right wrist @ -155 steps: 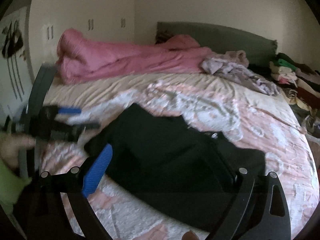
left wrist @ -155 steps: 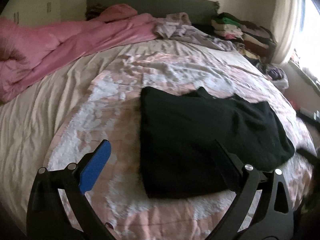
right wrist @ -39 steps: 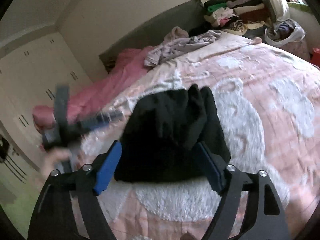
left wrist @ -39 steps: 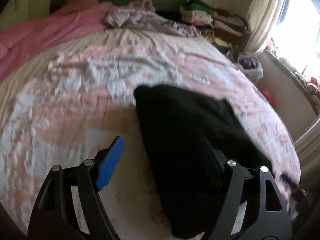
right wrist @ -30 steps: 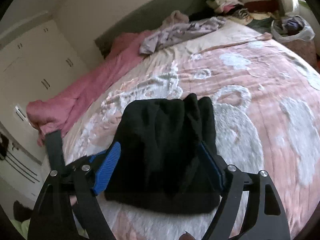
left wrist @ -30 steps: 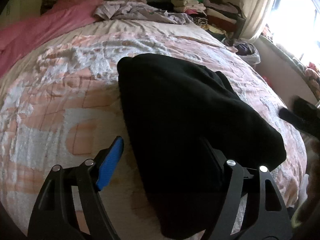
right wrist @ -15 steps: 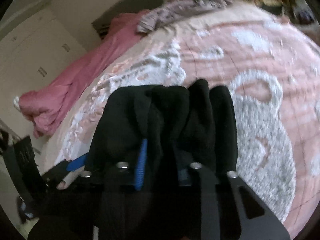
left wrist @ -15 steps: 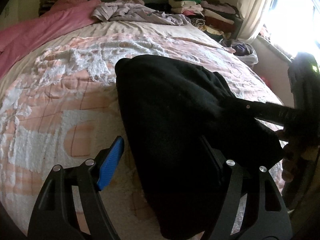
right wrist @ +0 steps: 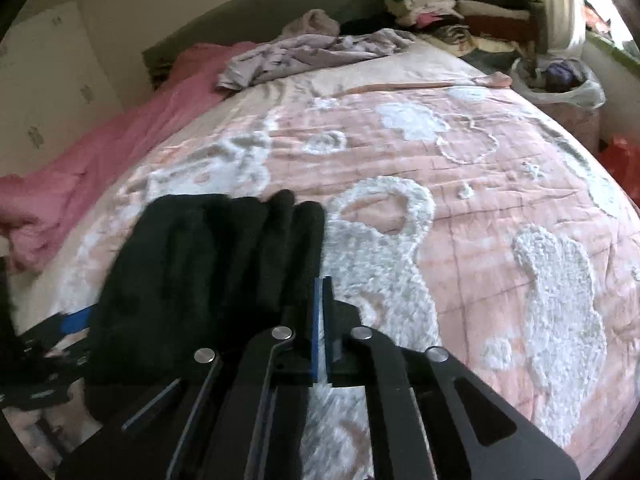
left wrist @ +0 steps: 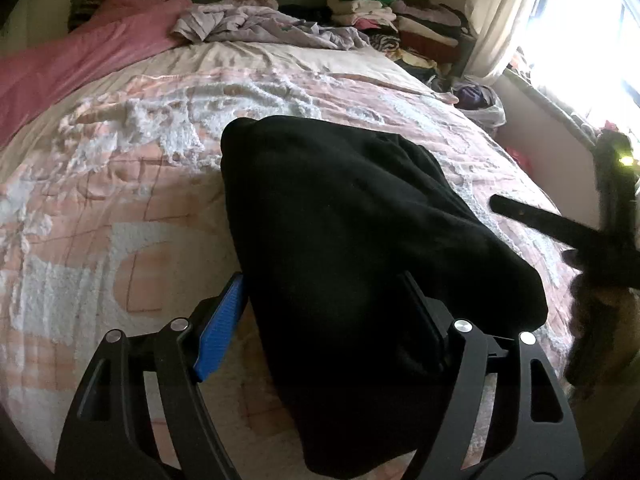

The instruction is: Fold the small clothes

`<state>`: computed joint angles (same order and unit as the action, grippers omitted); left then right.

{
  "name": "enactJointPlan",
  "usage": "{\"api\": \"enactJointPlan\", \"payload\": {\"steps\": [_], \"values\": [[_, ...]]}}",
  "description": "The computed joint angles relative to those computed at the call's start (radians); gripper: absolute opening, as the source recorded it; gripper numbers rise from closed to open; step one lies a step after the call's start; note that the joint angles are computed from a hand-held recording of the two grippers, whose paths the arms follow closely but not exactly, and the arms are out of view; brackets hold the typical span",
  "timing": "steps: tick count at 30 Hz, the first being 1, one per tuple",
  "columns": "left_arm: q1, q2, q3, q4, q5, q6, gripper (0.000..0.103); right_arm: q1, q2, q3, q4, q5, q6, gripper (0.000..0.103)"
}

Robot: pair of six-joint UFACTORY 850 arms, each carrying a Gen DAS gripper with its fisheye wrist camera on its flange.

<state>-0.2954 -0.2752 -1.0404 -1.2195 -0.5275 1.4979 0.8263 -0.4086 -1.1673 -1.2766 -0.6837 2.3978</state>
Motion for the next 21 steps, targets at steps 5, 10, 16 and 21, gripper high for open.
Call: {"api": "enactJointPlan", "payload": {"steps": [5, 10, 16, 21], "values": [[0.0, 0.0, 0.002, -0.006, 0.002, 0.009, 0.068, 0.062, 0.027, -0.008, -0.163, -0.004, 0.103, 0.052], [0.001, -0.001, 0.001, -0.002, 0.0, 0.002, 0.068, 0.083, -0.037, -0.103, -0.06, 0.047, -0.041, 0.059], [0.013, 0.012, 0.018, 0.001, -0.028, -0.004, 0.068, 0.057, -0.074, -0.104, -0.033, 0.152, -0.024, 0.016], [0.01, 0.046, 0.059, -0.002, -0.049, 0.043, 0.07, 0.099, -0.083, -0.125, 0.065, 0.032, -0.125, 0.017]]}}
